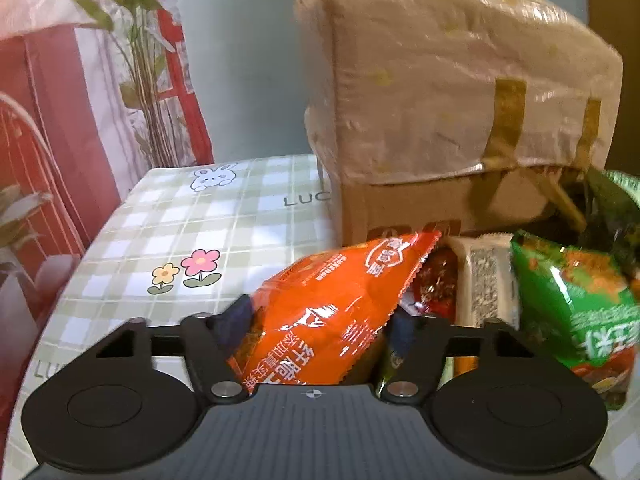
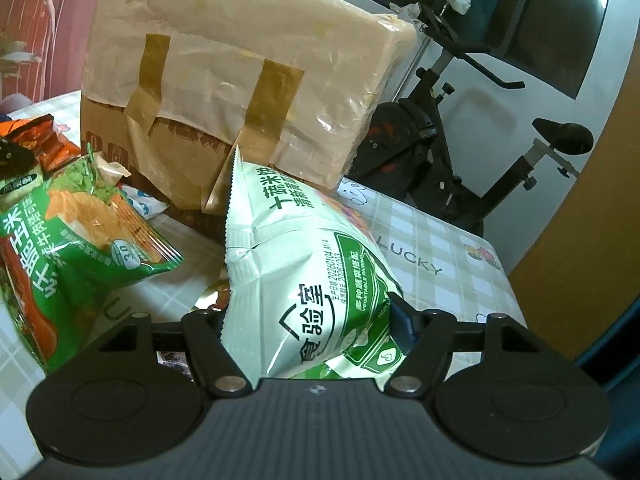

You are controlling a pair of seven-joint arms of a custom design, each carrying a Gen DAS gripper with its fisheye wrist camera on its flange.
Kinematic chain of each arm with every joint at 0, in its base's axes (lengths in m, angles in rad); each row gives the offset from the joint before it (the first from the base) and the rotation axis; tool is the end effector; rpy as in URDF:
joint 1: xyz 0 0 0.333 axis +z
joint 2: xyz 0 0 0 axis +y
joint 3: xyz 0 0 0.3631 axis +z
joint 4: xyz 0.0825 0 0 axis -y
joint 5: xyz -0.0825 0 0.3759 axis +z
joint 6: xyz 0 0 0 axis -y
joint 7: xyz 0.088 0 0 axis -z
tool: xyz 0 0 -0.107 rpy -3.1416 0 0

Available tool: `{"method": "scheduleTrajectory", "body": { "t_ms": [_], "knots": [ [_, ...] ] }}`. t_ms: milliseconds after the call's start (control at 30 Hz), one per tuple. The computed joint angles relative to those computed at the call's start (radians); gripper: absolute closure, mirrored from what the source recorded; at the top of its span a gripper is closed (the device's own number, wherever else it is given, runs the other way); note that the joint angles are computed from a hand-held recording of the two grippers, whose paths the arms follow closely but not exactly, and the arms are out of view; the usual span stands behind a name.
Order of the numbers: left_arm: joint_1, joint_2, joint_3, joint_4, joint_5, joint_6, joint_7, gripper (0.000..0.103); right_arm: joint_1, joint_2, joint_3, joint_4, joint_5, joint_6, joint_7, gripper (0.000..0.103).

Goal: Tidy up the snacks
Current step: 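Grasp the white-and-green bag with the right tool while the left tool grasps the orange chip bag, then lift the white-and-green bag with the right tool while the left tool lifts the orange bag toward the box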

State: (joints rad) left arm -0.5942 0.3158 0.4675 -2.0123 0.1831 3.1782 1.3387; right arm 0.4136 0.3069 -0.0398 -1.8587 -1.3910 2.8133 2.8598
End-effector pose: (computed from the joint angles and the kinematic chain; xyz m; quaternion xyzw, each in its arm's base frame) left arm 0.6421 -0.1310 0.4660 -0.5830 0.6896 -0.2905 0.3167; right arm 0.5942 0.2874 0.4460 -0.7175 0.5217 -0.3815 0.2595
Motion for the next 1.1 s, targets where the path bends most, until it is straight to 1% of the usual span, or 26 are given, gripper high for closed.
{"method": "scheduleTrajectory", "body": {
  "t_ms": [33,67,100,167,300,400,600,700,833,933,1100],
  "knots": [
    [0.025,-0.009,-0.027,-0.007,-0.012,0.008,0.003,0.038,-0.001,-0.001,0.0,-0.001,0.0,0.004,0.004,0.033],
    [0.045,-0.016,-0.049,-0.014,-0.026,0.016,0.007,0.042,-0.001,-0.001,-0.001,0.0,-0.001,0.007,0.007,0.033],
    [0.049,-0.019,-0.053,-0.018,-0.037,0.022,0.006,0.043,0.0,-0.002,-0.001,-0.001,-0.003,0.009,0.013,0.033],
    [0.017,-0.025,-0.017,-0.032,-0.053,0.039,-0.001,0.044,-0.001,-0.005,-0.001,-0.003,-0.007,0.016,0.025,0.033],
    [-0.023,-0.044,0.019,-0.054,-0.108,0.073,0.02,0.044,-0.009,-0.016,-0.003,-0.011,-0.017,0.039,0.05,0.034],
    [-0.078,-0.052,0.069,-0.063,-0.15,0.093,0.036,0.044,-0.013,-0.023,-0.001,-0.016,-0.024,0.053,0.07,0.035],
    [-0.132,-0.067,0.101,-0.069,-0.227,0.126,0.096,0.044,-0.02,-0.036,0.003,-0.021,-0.034,0.079,0.103,0.035],
    [-0.139,-0.075,0.096,-0.072,-0.265,0.142,0.128,0.044,-0.021,-0.043,0.005,-0.024,-0.048,0.082,0.128,0.035],
    [-0.122,-0.081,0.066,-0.068,-0.308,0.156,0.172,0.044,-0.027,-0.053,0.009,-0.028,-0.069,0.088,0.163,0.036],
    [-0.146,-0.083,0.081,-0.067,-0.352,0.165,0.208,0.044,-0.031,-0.061,0.013,-0.031,-0.088,0.089,0.188,0.036],
    [-0.134,-0.087,0.057,-0.066,-0.413,0.179,0.262,0.044,-0.04,-0.074,0.021,-0.038,-0.12,0.089,0.232,0.036]
  ]
}}
